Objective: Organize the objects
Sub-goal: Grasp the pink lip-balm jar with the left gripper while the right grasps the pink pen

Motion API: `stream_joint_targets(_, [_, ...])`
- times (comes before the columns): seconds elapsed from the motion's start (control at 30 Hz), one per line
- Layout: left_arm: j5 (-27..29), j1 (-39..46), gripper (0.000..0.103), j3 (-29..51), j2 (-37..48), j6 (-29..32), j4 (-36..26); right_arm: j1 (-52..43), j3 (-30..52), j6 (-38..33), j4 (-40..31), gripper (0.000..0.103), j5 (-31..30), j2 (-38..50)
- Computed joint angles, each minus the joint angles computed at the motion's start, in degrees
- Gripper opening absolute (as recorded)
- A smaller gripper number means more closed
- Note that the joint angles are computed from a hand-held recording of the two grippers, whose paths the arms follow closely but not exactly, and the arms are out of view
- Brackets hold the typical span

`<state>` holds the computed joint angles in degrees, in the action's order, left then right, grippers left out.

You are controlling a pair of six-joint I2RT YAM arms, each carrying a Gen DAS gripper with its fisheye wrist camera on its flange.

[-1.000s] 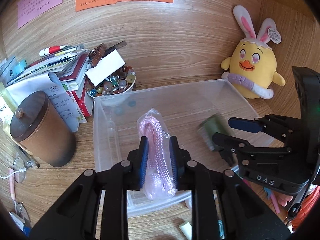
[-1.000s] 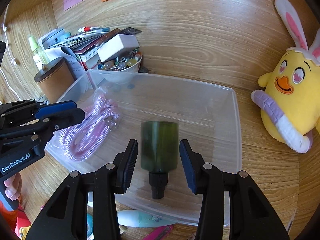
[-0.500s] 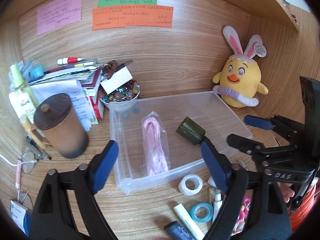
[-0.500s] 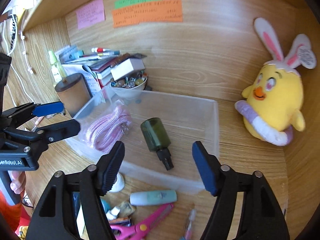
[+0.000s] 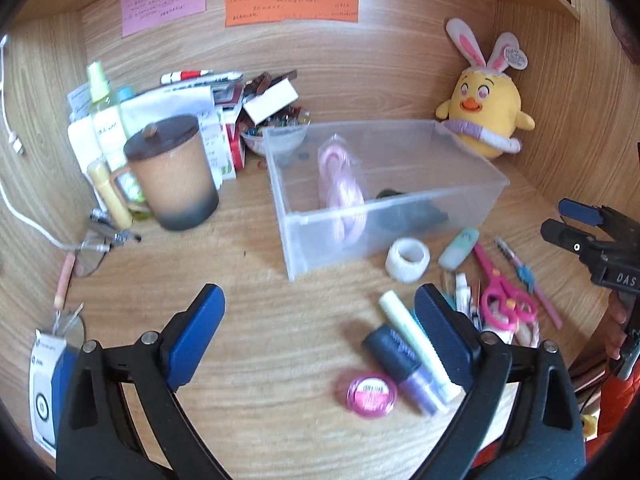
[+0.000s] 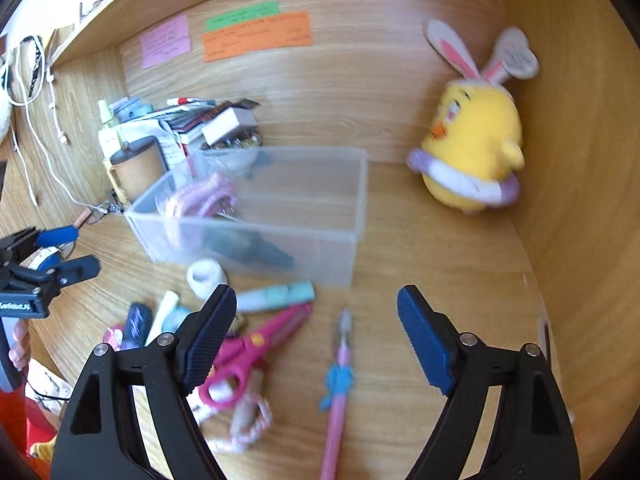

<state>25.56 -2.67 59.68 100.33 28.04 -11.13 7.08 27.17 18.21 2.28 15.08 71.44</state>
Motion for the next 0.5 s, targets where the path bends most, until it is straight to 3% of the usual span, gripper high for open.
stream_joint_targets(0.17, [-0.26, 2.69, 0.097, -3.25, 0.07, 2.58, -1.71, 0.03, -5.37, 4.55, 0.60, 0.081, 1.25, -1.73])
stream_joint_targets(0.37, [-0.56, 4.50, 0.097, -5.99, 1.33, 4.12, -1.51, -0.55, -8.40, 7.67, 3.53, 0.080, 0.10, 2.38])
stream_joint_targets(0.43, [-0.11, 4.71, 0.097, -6.96, 1.61, 4.52, -0.92, -0.72, -8.73, 8.43, 4.98, 0.077, -0.44, 4.37])
stream_joint_targets(0.5, [-0.07, 4.52, 0.096, -7.56, 1.94, 4.80, -0.37, -1.26, -8.23, 8.36, 5.70, 0.067, -1.26, 6.36])
